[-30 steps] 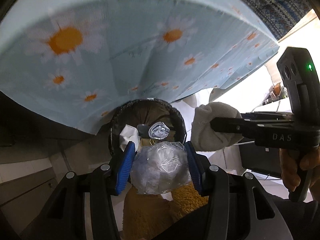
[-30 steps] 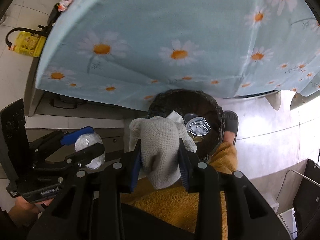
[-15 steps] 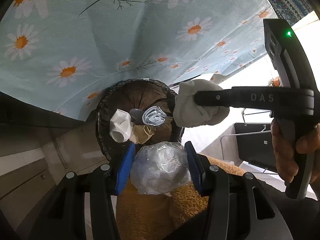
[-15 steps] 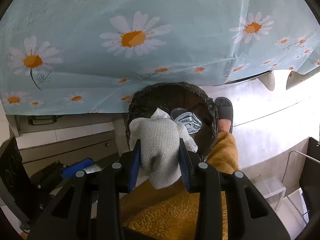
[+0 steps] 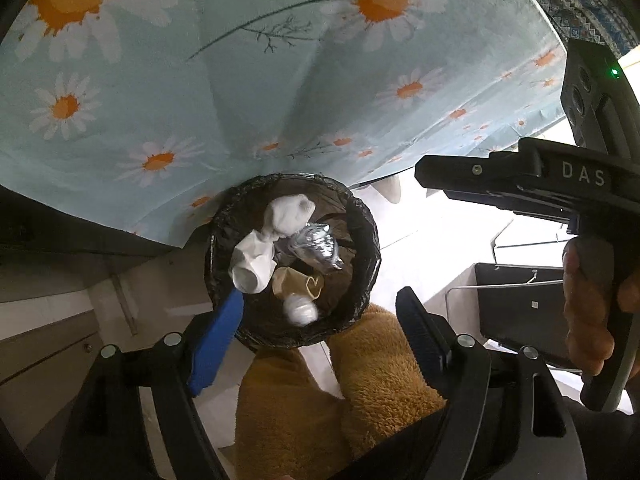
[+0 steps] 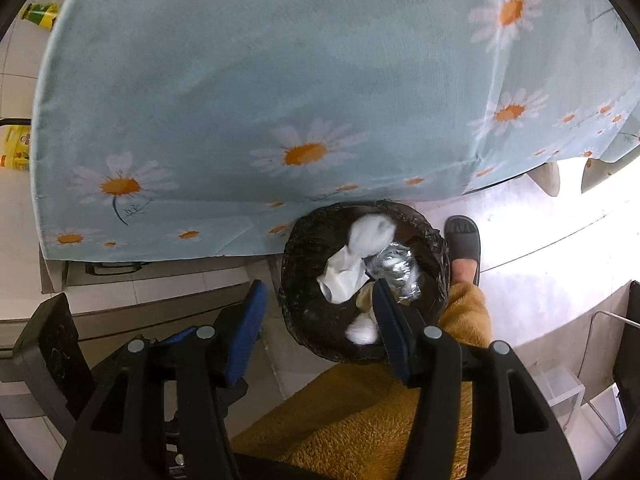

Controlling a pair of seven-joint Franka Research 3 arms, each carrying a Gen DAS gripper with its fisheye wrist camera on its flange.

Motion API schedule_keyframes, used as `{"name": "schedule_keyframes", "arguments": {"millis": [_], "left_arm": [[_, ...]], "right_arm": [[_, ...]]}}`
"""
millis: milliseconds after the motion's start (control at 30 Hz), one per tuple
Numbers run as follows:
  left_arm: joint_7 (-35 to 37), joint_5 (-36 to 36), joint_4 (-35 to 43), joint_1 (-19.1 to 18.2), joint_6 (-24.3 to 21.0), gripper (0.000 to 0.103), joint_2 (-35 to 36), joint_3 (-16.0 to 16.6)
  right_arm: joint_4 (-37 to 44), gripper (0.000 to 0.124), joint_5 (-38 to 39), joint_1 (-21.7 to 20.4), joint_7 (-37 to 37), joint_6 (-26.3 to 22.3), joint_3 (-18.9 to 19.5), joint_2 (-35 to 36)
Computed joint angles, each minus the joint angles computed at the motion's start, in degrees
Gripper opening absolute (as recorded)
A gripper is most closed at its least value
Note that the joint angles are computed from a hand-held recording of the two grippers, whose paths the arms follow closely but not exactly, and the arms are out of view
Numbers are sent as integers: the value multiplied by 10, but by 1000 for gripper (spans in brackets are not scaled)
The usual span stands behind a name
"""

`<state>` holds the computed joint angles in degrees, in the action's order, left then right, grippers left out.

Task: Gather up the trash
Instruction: 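Open both grippers to drop the bag and cloth into the bin, then raise both tools from the bin back toward the table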

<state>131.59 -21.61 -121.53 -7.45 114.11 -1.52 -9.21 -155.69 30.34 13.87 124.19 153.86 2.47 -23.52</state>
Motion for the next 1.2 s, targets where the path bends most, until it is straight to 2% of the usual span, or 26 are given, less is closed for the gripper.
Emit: {"name": "schedule_keyframes", "arguments": {"millis": [300, 567, 800, 1000, 1200], "left_arm": [[7, -7, 15, -1, -12, 77, -6, 2], [5, -28, 45, 3, -48, 77, -26, 10], [-1, -41, 96, 5, -80, 77, -37, 17], [-29, -38, 126, 2, -52, 77, -34, 15], [-90, -27, 178, 0, -25, 77, -10, 7]], "right_arm": [[-9, 55, -12, -6, -7, -18, -4, -42], [-10, 56, -33, -9, -76, -41, -14, -125], [30, 56, -45, -12, -159, -52, -29, -148], [70, 57, -18, -6, -245, -31, -54, -131], [92, 57, 17, -6, -330, -18, -78, -115]]}}
